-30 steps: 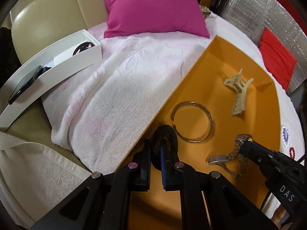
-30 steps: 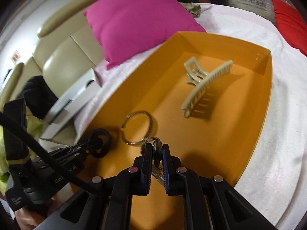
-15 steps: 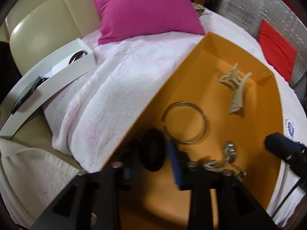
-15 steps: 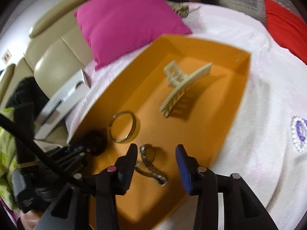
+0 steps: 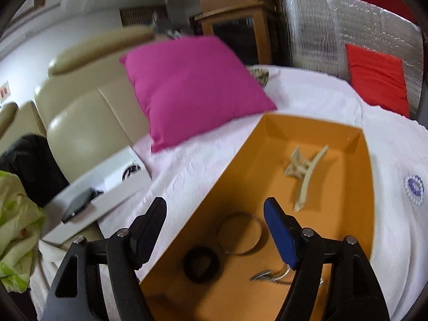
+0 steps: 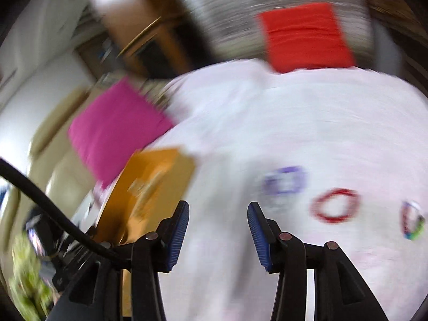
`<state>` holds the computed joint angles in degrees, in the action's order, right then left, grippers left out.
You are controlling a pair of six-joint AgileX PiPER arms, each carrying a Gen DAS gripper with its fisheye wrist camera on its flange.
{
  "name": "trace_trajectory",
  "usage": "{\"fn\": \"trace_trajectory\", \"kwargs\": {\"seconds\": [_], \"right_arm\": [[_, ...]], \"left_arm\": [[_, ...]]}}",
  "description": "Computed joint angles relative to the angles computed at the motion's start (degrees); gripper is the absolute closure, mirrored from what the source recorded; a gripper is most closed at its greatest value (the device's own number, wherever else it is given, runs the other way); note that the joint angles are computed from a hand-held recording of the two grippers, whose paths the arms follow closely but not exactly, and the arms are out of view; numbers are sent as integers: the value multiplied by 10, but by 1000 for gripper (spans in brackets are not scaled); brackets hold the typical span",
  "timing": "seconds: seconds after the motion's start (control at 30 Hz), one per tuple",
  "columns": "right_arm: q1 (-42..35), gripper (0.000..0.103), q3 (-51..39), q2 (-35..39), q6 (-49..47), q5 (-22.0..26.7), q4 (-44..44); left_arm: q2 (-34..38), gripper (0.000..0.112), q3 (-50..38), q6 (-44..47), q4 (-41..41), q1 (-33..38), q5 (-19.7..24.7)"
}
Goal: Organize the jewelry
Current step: 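Grasp the multicolour bracelet with the right tool while the left grasps the white-purple bracelet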
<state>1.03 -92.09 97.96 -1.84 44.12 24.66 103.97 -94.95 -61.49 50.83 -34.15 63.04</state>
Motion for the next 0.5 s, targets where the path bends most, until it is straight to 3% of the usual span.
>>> {"fn": "trace_trajectory", "kwargs": {"seconds": [0.13,0.27,0.5], "right_arm": [[-133,54,87,-47,-75,-20,106],[-245,53,95,-39,-102,19,187],[-330,53,96,-26,-152,67,231]], "left_arm": [[35,36,-54,6,22,-34,27],[86,36,-130,32,37,-75,50],[194,35,-300,138,10,-137,67]]}}
